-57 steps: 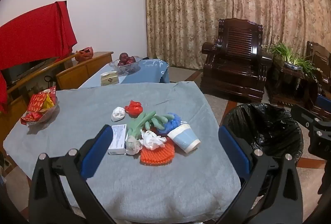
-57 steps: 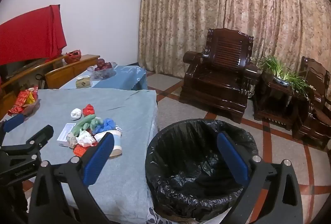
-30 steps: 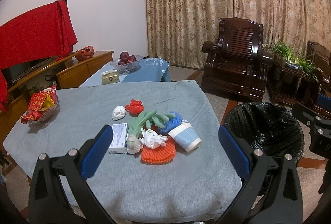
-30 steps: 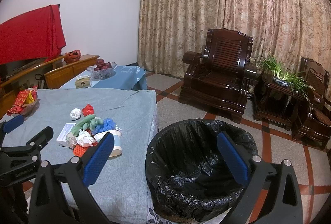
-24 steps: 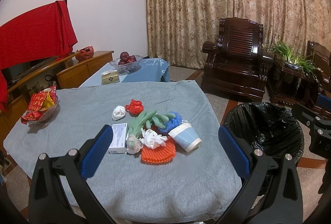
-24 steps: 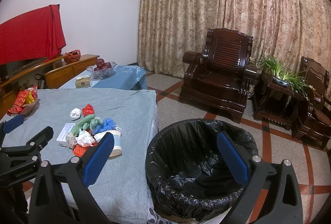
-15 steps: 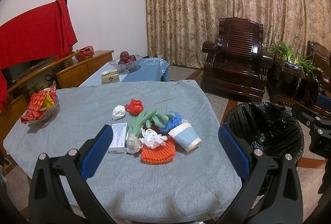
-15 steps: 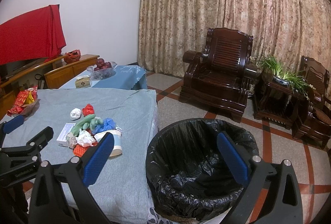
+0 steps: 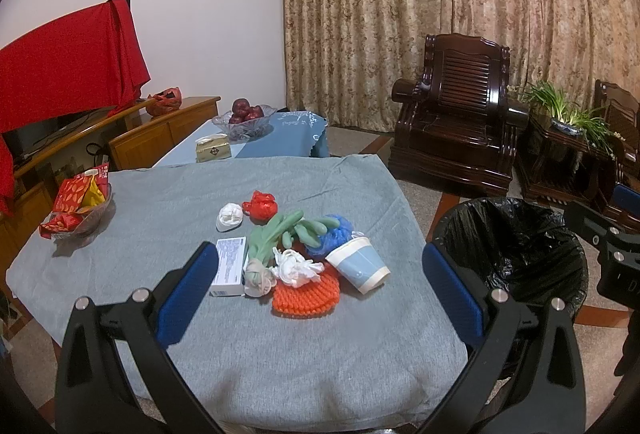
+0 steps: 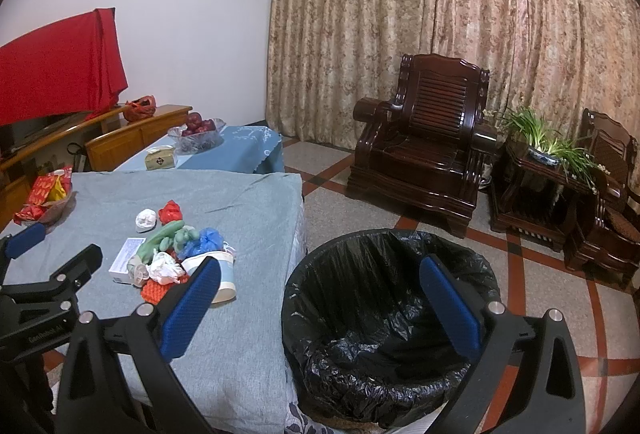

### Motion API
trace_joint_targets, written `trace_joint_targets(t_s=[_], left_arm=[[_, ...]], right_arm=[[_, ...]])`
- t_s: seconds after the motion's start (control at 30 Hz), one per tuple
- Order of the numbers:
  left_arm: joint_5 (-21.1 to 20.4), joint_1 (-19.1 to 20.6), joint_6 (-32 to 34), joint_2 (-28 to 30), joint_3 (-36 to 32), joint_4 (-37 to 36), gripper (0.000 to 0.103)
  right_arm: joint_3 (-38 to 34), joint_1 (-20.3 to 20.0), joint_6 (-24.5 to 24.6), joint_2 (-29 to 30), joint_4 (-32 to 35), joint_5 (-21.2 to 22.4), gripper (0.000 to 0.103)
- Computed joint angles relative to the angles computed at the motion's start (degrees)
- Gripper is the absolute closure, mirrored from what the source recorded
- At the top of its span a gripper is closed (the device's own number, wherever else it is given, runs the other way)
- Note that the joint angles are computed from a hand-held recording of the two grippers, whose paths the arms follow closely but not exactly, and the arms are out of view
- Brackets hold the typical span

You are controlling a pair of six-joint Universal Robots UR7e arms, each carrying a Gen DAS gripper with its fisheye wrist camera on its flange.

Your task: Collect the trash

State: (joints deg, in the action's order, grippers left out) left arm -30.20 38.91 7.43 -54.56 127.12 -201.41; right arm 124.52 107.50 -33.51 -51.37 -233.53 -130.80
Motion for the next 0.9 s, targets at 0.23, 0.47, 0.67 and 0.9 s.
trace_joint_targets(t_s=[0.23, 0.47, 0.67, 0.9], left_arm=[[0.0, 0.0, -0.1, 0.0, 0.0, 0.1, 0.005], [0.0, 0.0, -0.1, -0.1, 0.0, 0.2, 0.005], [0.0, 0.0, -0.2, -0.1, 0.0, 0.2, 0.005], [-0.1, 0.0, -0.2, -0.1, 0.0, 0.3, 0.005]], right_arm=[[0.1, -0.2, -0.1, 0.3, -0.4, 0.2, 0.006], [0.0, 0.0, 0.0, 0.3, -0.2, -0.1, 0.006], [0.3, -0.8, -0.4, 0.2, -0.5, 0.7, 0.006], [0.1, -0.5, -0.3, 0.3, -0.4, 0.4, 0.006]])
